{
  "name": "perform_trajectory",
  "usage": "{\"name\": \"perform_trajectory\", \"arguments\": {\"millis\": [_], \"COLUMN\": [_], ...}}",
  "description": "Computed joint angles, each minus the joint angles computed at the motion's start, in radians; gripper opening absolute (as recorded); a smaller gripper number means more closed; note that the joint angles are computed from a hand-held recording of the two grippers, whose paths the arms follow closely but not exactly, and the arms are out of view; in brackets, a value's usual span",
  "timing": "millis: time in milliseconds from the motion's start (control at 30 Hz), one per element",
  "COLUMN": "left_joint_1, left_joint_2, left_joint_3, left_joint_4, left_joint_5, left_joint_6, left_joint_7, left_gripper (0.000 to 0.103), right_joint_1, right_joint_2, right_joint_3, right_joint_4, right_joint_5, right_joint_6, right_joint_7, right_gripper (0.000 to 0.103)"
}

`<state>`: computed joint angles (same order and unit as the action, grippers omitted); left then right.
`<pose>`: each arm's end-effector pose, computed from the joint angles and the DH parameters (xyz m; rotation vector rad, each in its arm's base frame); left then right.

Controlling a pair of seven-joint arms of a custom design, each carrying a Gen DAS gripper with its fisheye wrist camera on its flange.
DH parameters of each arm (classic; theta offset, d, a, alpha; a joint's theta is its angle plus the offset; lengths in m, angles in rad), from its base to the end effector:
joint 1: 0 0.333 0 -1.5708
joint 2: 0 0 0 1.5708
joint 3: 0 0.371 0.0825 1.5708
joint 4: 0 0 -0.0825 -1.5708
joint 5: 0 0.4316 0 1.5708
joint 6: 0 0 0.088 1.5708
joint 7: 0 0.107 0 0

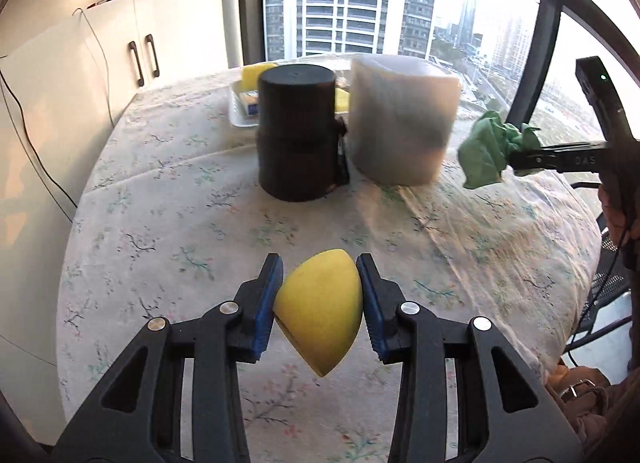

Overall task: Organize soft objects
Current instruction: 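Lower both items into the white tray and open both grippers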

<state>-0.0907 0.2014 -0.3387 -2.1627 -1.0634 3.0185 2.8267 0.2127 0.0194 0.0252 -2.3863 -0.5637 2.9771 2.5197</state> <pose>0.5967 -0.1943 0.3747 -1.2013 2.3758 -0.9420 0.5399 0.1690 0.3882 -1.6717 2.0044 -0.4653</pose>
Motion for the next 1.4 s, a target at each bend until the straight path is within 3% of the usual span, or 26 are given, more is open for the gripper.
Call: {"name": "perform_trajectory", "arguments": {"millis": [133,433,533,833,1067,1300,1400], "left_joint_1": [-0.041,-0.169,-0.185,-0.147,-0.123,-0.132,-0.138], "left_joint_2": [0.055,0.199,0.256,0.448,0.609,0.767,0.804], "left_joint_3": [0.082,0.316,0.349,0.303,0.201,0.14,0.132], "left_joint_4": [0.059,0.25,0.342,0.681,0.95,1.217,1.27], "left_joint_5": [0.183,0.561,0.632,0.765,0.881,0.907,0.904], "left_joint_6": [0.048,0.017,-0.017,-0.131,-0.261,-0.469,-0.513], "left_joint_7": [-0.198,-0.635,-0.721,-0.863,-0.85,-0.815,-0.807], "left_gripper": [0.036,0.036,0.036,0.036,0.036,0.036,0.036], "right_joint_1": [-0.02,-0.062,-0.074,-0.076,-0.16,-0.143,-0.14], "right_joint_2": [0.005,0.067,0.1,0.25,0.415,0.543,0.584], "right_joint_3": [-0.017,-0.041,-0.044,-0.066,0.051,0.069,0.076], "right_joint_4": [0.015,0.107,0.153,0.38,0.613,0.801,0.858], "right_joint_5": [-0.015,0.059,0.118,0.183,0.403,0.485,0.511], "right_joint_6": [-0.02,-0.072,-0.075,-0.099,-0.152,-0.244,-0.268], "right_joint_7": [0.019,-0.059,-0.116,-0.208,-0.464,-0.617,-0.672], "right_gripper": [0.042,0.042,0.042,0.042,0.042,0.042,0.042]}}
